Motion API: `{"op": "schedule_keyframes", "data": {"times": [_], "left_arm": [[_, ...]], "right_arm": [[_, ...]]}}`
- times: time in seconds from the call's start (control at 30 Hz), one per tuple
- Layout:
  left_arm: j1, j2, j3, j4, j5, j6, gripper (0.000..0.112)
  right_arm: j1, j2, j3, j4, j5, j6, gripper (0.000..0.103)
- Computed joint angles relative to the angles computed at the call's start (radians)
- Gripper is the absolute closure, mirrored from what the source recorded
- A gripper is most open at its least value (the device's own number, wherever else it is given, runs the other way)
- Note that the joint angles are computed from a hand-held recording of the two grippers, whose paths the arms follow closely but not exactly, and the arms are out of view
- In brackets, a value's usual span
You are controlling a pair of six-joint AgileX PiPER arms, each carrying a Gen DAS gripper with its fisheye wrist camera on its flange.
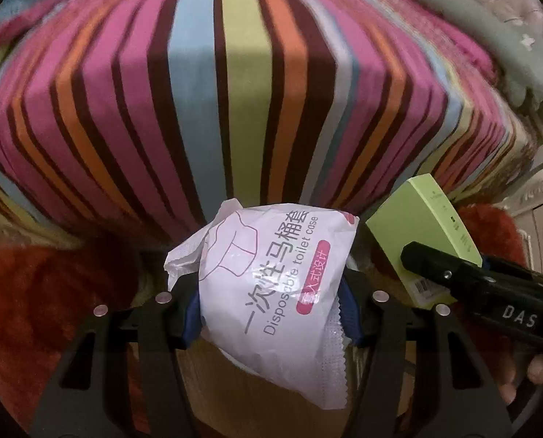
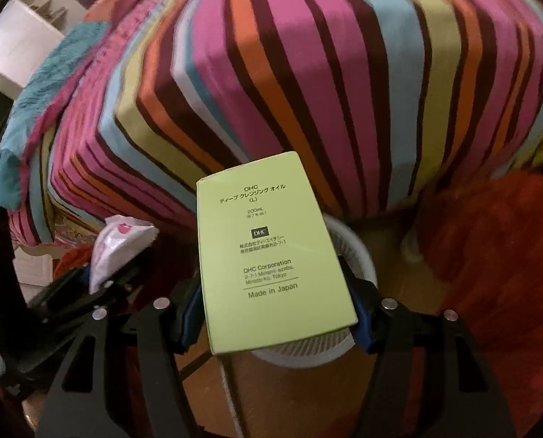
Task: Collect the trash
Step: 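Carry the packet and DHC box over the wastebasket and open both tools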
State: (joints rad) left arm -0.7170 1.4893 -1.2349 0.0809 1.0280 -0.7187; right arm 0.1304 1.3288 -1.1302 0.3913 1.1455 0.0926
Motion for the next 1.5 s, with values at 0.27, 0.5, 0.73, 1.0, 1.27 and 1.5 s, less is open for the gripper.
{"op": "schedule_keyframes", "data": {"times": [0.27,0.5,0.73,1.0,1.27,1.5], "left_arm": [[0.059,0.111,0.033,-0.195,-0.007,0.121,0.054],[0.088,0.202,0.045,-0.289,0.007,0.169,0.054],[0.112,0.313,0.023,-0.361,0.042,0.199,0.054],[0.130,0.384,0.031,-0.399,0.048,0.219,0.053],[0.143,0.417,0.033,-0.431,0.059,0.229,0.049],[0.144,0.434,0.024,-0.422,0.066,0.222,0.029]], "right_arm": [[-0.037,0.124,0.044,0.072,0.045,0.024,0.042],[-0.035,0.225,0.035,0.086,0.058,0.080,0.042],[-0.022,0.303,0.068,0.083,0.031,0.142,0.042],[0.000,0.368,0.075,0.071,0.006,0.167,0.042],[0.026,0.419,0.064,0.050,-0.010,0.187,0.042],[0.017,0.421,0.066,0.071,-0.010,0.163,0.027]]}}
